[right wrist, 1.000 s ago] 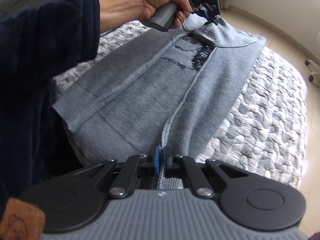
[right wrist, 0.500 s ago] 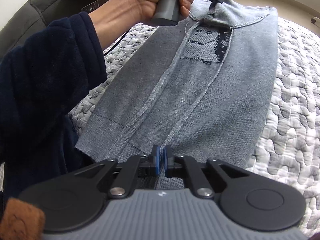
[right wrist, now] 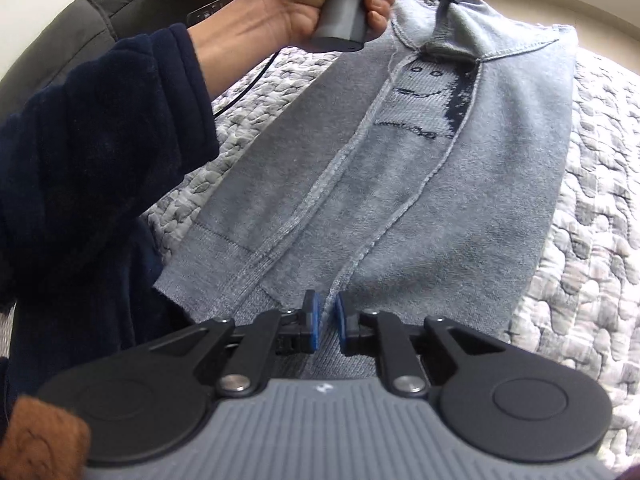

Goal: Fold clothes

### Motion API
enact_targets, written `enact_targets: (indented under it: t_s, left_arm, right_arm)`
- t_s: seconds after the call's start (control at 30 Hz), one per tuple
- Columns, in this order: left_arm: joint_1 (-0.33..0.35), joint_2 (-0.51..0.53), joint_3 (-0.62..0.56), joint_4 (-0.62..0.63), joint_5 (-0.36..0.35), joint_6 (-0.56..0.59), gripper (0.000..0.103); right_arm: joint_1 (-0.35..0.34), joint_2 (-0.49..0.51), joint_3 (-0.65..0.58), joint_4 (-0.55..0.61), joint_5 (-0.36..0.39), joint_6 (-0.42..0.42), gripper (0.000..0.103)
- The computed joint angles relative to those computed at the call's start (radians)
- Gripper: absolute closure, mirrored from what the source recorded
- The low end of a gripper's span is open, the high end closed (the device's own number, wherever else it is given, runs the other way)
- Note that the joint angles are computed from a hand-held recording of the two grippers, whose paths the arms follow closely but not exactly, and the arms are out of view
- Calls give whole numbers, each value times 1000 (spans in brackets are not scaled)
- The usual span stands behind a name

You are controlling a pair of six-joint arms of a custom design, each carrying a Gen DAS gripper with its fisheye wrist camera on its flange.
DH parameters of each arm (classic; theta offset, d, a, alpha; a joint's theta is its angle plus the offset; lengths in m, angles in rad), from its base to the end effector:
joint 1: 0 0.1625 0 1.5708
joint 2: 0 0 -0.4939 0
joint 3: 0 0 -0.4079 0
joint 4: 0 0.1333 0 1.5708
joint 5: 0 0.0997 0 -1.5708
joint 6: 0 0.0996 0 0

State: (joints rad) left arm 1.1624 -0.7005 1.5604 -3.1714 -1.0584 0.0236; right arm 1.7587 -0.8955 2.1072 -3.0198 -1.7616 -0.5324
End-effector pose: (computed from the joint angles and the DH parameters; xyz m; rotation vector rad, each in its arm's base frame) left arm -0.1410 -0.7844 0.1750 0.2954 2.5657 -1.1079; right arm 0.2192 -0.5406 0.0945 0.9908 -2.7250 0.2930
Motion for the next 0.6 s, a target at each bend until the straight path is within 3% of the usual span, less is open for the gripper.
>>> enact_targets:
  t_s: [0.3, 0.6]
  left_arm:
    - [-10, -4, 8, -65, -30, 22, 100]
    - [9, 7, -4, -21, -13, -32, 99]
  right_arm:
    - [-4, 13, 3, -45, -4, 2, 86]
    - [-6, 23, 3, -66, 20, 1, 86]
